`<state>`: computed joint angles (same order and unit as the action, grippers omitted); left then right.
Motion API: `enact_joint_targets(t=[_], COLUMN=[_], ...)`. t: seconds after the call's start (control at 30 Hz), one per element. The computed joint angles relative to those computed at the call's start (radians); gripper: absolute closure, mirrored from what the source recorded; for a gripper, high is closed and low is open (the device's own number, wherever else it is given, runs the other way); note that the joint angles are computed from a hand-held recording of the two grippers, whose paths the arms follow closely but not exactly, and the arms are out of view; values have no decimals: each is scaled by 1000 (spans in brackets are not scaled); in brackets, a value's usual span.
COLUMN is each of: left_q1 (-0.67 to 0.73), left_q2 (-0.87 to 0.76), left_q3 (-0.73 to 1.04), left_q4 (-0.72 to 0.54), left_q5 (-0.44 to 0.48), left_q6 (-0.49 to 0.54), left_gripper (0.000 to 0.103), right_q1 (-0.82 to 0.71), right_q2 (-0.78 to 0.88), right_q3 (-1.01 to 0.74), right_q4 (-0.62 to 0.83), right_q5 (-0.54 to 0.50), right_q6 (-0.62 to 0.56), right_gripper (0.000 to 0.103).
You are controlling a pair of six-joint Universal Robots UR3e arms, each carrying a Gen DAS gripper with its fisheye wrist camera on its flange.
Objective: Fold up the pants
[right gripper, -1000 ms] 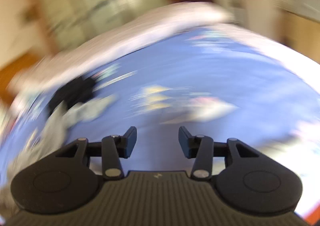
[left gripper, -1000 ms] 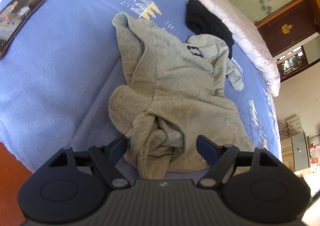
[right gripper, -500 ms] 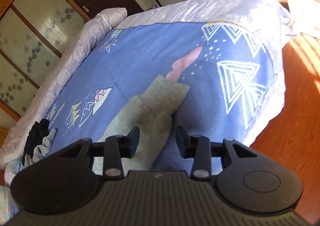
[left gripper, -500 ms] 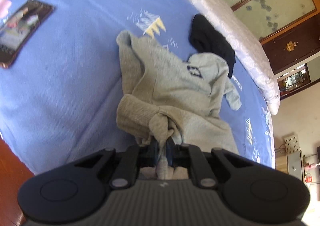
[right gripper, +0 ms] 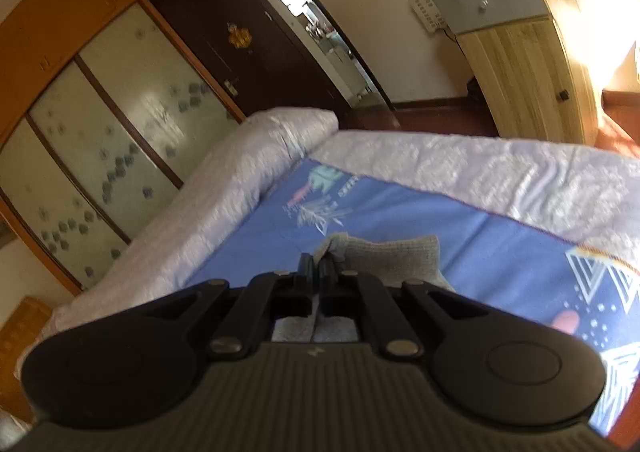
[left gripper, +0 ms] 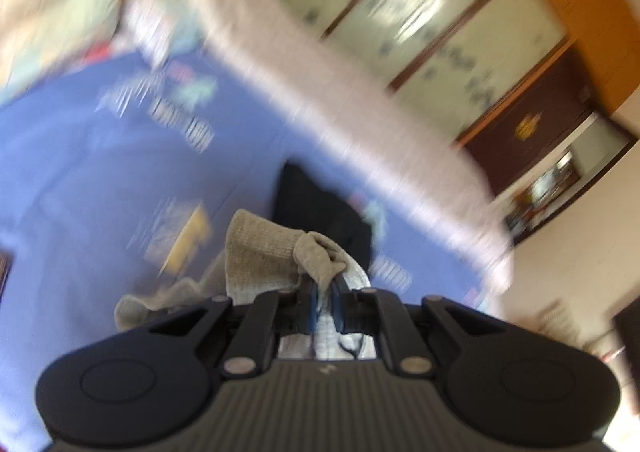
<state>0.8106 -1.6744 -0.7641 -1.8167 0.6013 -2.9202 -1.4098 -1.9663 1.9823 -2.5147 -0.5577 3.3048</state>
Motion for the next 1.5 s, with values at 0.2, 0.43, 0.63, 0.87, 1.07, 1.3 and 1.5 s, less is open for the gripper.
enact_joint_targets(t=[0.2, 0.43, 0.63, 0.87, 1.07, 1.3, 1.5], left_q1=[256, 309, 392, 590, 437, 73, -90], left_q2=[328, 466, 519, 543, 383, 54, -177], left_q3=[-382, -1105, -1244, -1058, -981, -902, -789], left_q4=[-265, 34, 28, -221, 79, 618, 829], left_q5=[-126, 297, 319, 257, 179, 218, 298], left_q6=[472, 479, 547, 788, 517, 74, -110], left_gripper=[96, 96, 79, 64, 54, 39, 26], right_q1=[-230, -165, -113, -373, -68, 665, 1031], right_q2=[-218, -126, -42, -465, -281, 336, 931], right_q3=[102, 390, 469, 485, 349, -12, -633], right_q4=[337, 251, 46, 414, 268, -210, -202], right_q5=[215, -132, -296, -141, -128, -315, -518], right_q6=[-296, -491, -422, -560, -357, 26, 224], right_gripper=[98, 98, 77, 50, 51, 50, 50])
